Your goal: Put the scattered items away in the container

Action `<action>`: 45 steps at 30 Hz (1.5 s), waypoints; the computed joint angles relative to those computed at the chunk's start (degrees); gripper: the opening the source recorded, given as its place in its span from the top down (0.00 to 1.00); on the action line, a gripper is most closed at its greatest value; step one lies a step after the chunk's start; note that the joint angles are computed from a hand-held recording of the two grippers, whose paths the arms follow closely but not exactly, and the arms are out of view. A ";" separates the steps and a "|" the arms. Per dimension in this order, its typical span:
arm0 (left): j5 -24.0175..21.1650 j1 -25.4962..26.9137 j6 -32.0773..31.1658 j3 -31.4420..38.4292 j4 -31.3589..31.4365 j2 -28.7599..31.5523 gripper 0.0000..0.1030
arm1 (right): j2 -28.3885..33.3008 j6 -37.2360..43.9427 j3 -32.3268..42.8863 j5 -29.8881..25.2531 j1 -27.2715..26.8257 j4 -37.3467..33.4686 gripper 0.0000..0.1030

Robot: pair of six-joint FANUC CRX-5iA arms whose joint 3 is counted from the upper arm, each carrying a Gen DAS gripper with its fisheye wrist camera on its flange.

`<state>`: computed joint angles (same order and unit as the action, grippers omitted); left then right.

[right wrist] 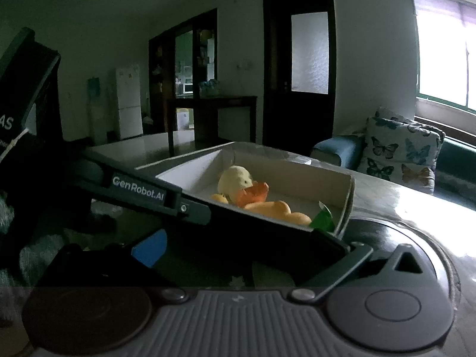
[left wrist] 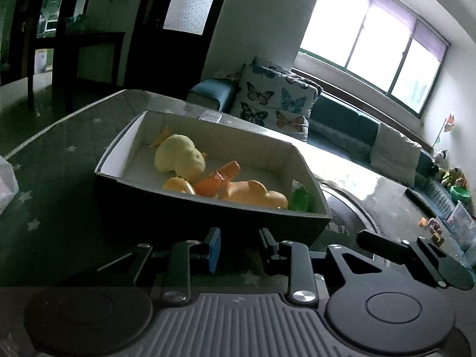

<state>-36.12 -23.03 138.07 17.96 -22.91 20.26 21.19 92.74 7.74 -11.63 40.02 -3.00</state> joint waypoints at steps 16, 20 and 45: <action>-9.04 -6.54 5.48 3.59 -15.42 1.27 0.70 | -2.36 -10.37 -6.26 1.91 1.33 7.08 0.00; -11.06 -7.62 5.62 4.46 -17.83 1.86 0.70 | -2.28 -7.76 -5.34 0.48 1.26 3.23 0.00; -22.92 -11.27 4.38 10.82 -24.36 6.77 0.66 | -2.29 -20.63 -8.91 1.06 1.43 12.83 0.00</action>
<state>-59.04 -34.30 142.45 28.79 -47.27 27.03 18.90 72.12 -1.17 -10.58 41.45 9.83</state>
